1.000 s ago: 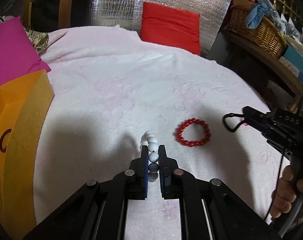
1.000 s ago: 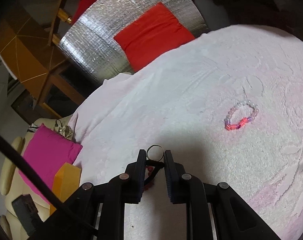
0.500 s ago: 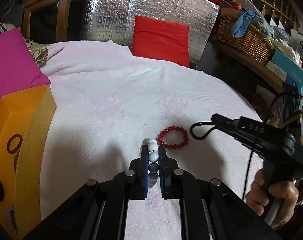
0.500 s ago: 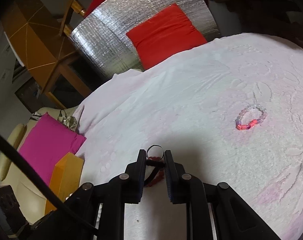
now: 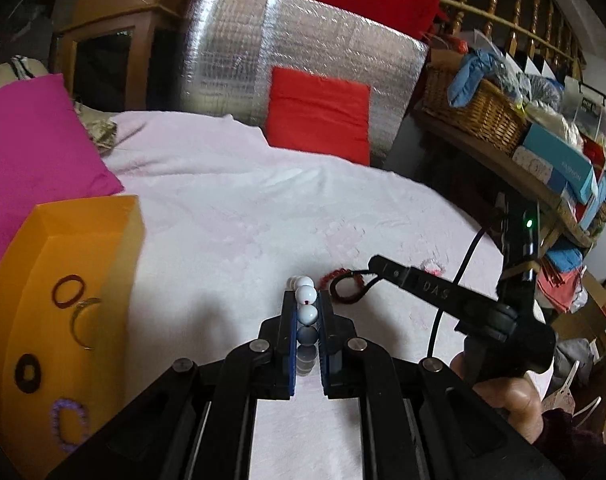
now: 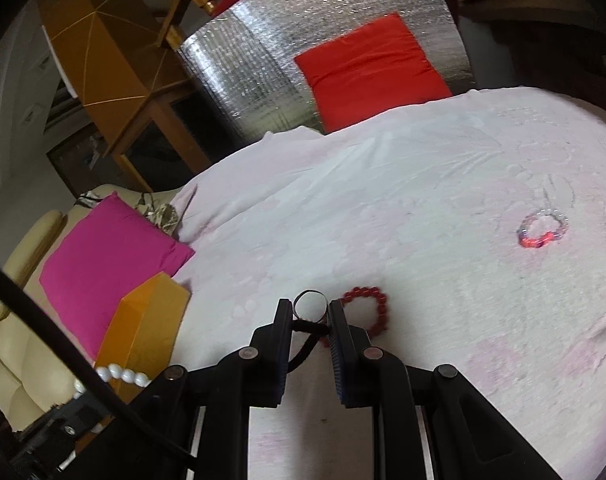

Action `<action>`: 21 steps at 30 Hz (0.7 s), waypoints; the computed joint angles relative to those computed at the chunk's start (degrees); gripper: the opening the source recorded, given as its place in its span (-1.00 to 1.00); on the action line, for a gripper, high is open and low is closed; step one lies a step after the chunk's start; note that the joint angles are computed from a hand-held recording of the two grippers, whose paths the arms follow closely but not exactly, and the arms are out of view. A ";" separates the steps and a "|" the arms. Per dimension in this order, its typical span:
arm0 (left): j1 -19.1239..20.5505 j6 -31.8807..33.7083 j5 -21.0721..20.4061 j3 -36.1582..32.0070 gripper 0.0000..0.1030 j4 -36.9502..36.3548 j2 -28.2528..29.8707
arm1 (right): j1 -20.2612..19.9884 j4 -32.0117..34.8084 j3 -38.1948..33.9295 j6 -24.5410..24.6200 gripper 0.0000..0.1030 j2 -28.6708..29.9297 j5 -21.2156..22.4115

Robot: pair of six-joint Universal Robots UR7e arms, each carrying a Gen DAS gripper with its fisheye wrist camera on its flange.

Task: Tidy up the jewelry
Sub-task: 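Lower both held items into the orange box and open both tools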

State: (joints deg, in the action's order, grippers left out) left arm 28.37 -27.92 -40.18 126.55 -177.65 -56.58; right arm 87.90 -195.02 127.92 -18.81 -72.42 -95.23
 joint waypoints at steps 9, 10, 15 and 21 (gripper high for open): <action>-1.69 -1.01 6.72 6.92 -0.82 -1.46 -9.21 | 2.90 -3.51 0.61 -1.48 -0.62 3.88 -0.39; -1.71 -1.26 7.61 7.58 -0.82 -1.30 -10.16 | 3.27 -3.94 0.59 -1.92 -0.62 4.53 -0.59; -0.05 -5.98 12.14 10.72 -0.82 3.47 -16.46 | 4.36 -4.38 0.22 -2.30 -0.62 6.60 -0.60; 4.77 -10.89 14.39 11.22 -0.82 8.94 -20.65 | 5.32 -4.47 0.48 -1.49 -0.62 7.13 2.19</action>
State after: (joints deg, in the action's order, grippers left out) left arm 33.14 -38.81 -25.79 137.77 -168.72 -77.24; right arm 93.22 -199.49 128.40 -20.30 -65.29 -93.04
